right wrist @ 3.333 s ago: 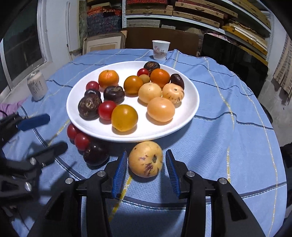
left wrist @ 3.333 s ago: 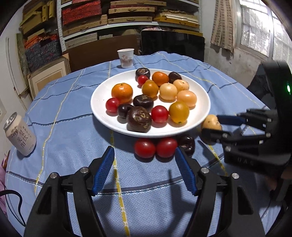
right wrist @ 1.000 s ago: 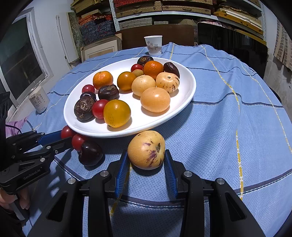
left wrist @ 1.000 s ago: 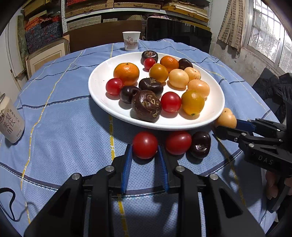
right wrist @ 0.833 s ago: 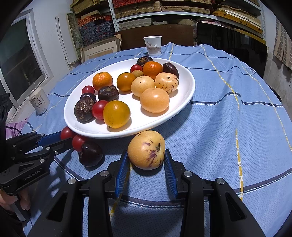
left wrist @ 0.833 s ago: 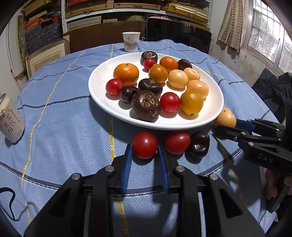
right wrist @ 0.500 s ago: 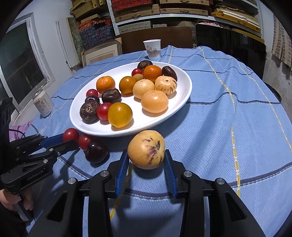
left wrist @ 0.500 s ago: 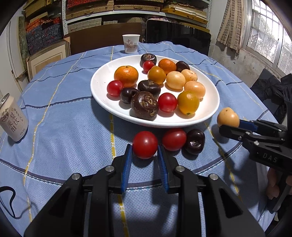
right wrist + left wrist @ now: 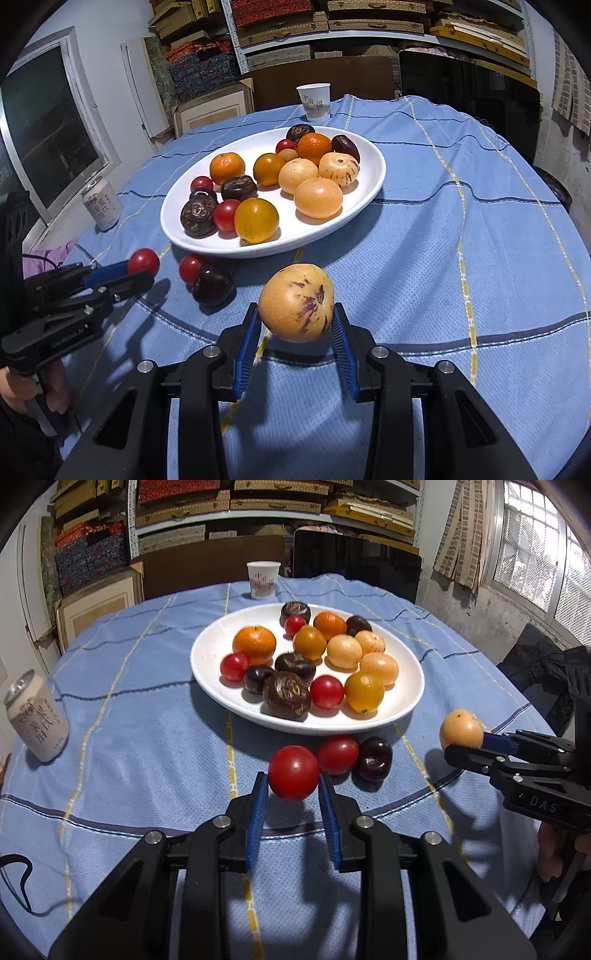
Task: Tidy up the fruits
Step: 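Carry both held fruits onto the white plate and open both tools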
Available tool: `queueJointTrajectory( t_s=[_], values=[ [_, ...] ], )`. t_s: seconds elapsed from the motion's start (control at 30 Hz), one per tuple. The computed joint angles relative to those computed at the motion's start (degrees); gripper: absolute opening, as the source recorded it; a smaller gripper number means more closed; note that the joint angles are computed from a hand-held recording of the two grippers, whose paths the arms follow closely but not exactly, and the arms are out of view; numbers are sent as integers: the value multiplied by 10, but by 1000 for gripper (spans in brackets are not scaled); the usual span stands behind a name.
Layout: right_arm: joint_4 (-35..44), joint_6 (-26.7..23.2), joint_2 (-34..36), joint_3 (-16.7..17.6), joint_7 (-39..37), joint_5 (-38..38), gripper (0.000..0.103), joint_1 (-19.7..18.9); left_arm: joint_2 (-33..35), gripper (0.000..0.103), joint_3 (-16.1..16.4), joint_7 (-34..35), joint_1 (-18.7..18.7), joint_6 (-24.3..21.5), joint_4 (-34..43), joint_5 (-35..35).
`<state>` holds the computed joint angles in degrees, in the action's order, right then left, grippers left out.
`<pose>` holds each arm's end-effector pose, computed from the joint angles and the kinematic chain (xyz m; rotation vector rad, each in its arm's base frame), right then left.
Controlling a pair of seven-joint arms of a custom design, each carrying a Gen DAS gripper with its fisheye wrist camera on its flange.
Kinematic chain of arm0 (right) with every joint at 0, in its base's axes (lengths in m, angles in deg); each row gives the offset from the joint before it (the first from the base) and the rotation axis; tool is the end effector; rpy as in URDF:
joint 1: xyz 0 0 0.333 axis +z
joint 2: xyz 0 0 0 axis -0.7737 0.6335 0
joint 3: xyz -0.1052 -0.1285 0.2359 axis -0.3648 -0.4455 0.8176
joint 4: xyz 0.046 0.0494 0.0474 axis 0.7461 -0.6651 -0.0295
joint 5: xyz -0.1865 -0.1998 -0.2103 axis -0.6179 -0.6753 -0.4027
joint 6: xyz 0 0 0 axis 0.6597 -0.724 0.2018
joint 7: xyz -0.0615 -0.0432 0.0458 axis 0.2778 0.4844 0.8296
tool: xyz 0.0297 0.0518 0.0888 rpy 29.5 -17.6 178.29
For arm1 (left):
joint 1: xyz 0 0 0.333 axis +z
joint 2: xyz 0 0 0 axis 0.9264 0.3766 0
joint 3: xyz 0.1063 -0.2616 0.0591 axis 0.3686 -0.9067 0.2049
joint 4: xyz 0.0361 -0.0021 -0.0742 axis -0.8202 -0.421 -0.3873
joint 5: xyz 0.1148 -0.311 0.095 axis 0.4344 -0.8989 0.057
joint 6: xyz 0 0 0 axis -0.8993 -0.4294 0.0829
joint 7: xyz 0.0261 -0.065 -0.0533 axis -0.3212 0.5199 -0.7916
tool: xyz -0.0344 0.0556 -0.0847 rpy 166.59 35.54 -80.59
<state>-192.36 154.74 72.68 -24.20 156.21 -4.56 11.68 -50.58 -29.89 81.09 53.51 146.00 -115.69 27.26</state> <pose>0.4923 0.3671 0.2663 -1.8023 1.6356 -0.4495 0.5356 -0.1998 0.2739 -1.4997 2.1391 -0.8754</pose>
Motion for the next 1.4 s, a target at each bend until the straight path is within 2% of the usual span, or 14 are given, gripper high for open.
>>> queueJointTrajectory(
  t_s=[0.1,0.23,0.33,0.43,0.53,0.6,0.67,0.7,0.77,0.87,1.0,1.13,1.23,1.4],
  values=[
    [-6,2,-11,-6,-6,-2,39,3,-12,27,2,2,1,5,-3,1],
    [13,-12,-14,-40,-15,-9,39,21,-15,27,29,14,-23,-15,30,-9],
    [60,-34,-12,-28,-22,-38,39,-8,3,27,59,19,-50,-44,87,-12],
    [136,-69,5,21,-27,-66,39,-75,41,27,72,9,-59,-86,172,-8],
    [234,-112,40,104,-39,-75,39,-170,94,27,43,-3,-30,-138,270,7],
    [323,-158,80,156,-50,-76,39,-227,132,27,55,-21,-38,-178,337,20],
    [400,-194,121,182,-52,-83,40,-258,160,28,52,-32,-36,-210,386,34],
    [440,-214,143,196,-55,-85,40,-273,173,30,48,-35,-33,-220,406,40],
    [488,-231,171,212,-51,-95,44,-289,182,50,42,-44,-28,-220,417,52],
    [471,-213,162,212,-30,-119,52,-290,170,63,56,-66,-34,-186,388,69],
    [355,-156,100,199,9,-152,52,-276,127,63,63,-80,-35,-147,310,82],
    [215,-98,34,139,55,-188,52,-213,69,73,73,-79,-41,-77,189,83],
    [140,-68,7,111,65,-207,52,-165,35,74,74,-67,-45,-48,112,70],
    [109,-62,12,125,32,-215,52,-133,25,74,108,-44,-86,-19,51,24]
  ],
)
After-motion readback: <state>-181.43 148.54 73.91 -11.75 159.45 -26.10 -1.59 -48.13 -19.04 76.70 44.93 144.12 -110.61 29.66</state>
